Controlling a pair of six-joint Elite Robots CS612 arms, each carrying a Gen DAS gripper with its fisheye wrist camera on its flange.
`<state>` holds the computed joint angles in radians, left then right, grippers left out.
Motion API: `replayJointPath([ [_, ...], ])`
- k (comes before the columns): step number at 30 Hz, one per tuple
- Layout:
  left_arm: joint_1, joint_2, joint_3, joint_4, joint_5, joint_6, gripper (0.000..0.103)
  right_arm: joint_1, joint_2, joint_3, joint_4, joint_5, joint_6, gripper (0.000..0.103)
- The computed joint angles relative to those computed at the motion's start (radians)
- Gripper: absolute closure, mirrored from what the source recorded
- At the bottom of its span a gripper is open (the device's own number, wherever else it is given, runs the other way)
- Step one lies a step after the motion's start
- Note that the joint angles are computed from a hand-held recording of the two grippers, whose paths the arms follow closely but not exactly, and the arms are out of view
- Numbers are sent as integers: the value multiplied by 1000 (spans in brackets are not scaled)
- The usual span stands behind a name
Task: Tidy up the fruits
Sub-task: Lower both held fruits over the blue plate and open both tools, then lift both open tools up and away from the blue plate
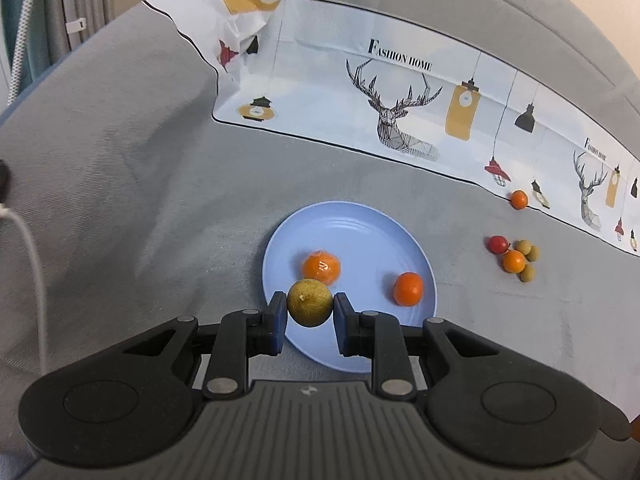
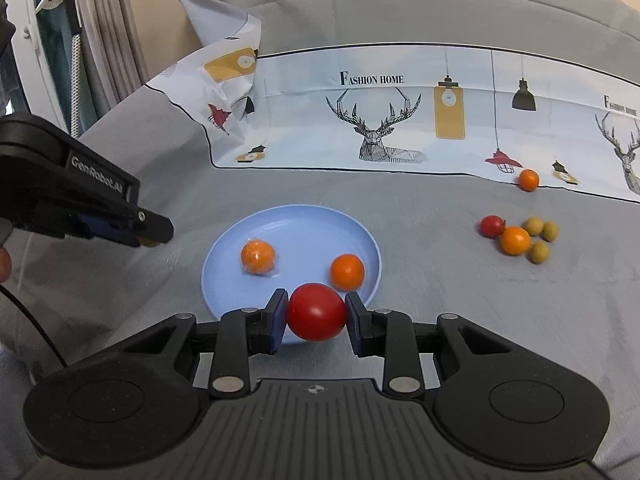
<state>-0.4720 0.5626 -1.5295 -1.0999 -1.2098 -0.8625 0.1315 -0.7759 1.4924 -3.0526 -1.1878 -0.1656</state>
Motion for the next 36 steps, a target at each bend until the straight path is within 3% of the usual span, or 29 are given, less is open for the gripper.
replayJointPath([
  [19,41,-18,164,-110,-37,114,74,33,132,-191,122,-34,-62,71],
  [20,43,-17,166,-115,-36,124,59,33,136,-200,132,-30,-66,70],
  [21,44,-16,166,-122,-37,130,30,33,141,-211,151,-19,-74,70],
  [23,42,-10,154,-135,-15,112,1,33,146,-223,165,-9,-76,68],
  [25,37,2,126,-146,6,93,0,34,141,-218,152,-21,-69,40],
  [28,30,3,98,-90,-10,87,0,25,114,-181,142,-16,-77,25],
  [31,12,20,42,-35,2,87,0,14,70,-118,147,-24,-101,17],
  [36,-26,51,-66,52,22,67,0,-7,-12,7,119,-46,-115,14],
])
